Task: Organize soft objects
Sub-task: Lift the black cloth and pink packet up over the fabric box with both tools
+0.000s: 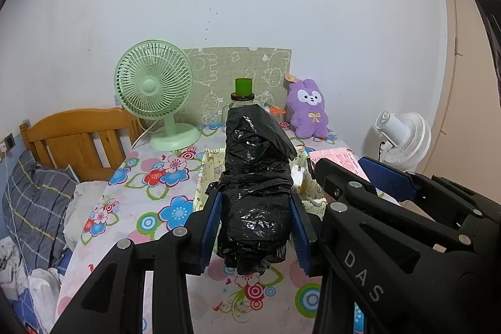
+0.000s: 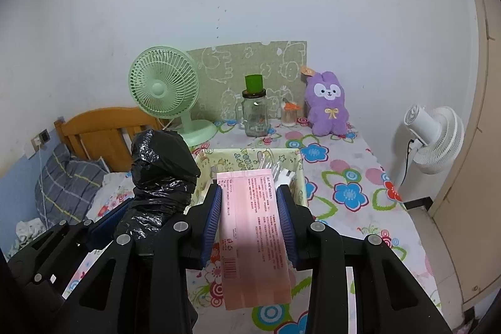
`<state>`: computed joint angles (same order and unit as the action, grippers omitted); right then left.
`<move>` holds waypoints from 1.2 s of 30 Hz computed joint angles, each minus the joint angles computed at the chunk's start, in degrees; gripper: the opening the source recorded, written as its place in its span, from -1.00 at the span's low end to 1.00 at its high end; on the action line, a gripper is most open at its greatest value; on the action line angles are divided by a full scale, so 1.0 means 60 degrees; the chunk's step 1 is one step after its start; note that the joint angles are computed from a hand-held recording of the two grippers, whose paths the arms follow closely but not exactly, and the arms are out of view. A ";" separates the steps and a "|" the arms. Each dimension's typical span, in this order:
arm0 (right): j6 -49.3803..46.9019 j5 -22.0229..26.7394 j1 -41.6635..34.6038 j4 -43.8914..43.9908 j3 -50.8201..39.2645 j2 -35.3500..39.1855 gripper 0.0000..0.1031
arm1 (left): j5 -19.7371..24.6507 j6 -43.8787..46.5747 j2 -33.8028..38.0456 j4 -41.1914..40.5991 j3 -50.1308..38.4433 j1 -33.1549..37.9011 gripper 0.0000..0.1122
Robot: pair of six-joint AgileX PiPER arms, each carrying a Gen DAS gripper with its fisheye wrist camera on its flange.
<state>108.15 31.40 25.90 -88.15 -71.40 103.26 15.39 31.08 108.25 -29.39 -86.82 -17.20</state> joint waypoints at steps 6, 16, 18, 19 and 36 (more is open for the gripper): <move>-0.0269 -0.0231 -0.0265 0.0104 -0.0471 0.0280 -0.24 | 0.0128 -0.0306 0.0397 0.0298 -0.0585 -0.0017 -0.22; -0.1646 -0.0734 -0.0855 0.1180 -0.1710 0.1043 -0.24 | 0.0786 -0.1796 0.1505 0.1675 -0.2316 -0.0111 -0.22; -0.2015 -0.0880 -0.0994 0.1478 -0.2033 0.1254 -0.24 | 0.0972 -0.2098 0.1779 0.1950 -0.2752 -0.0111 -0.22; -0.2175 -0.0944 -0.1051 0.1614 -0.2179 0.1348 -0.24 | 0.1063 -0.2263 0.1914 0.2103 -0.2972 -0.0116 -0.22; -0.6620 -0.1523 -0.2101 0.5874 -0.5509 0.3569 -0.24 | 0.3881 -0.4079 0.5163 0.3718 -0.8519 -0.0202 -0.22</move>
<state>68.42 22.27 13.30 -52.91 -104.45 124.67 38.67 6.60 139.23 -7.08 -137.93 -18.41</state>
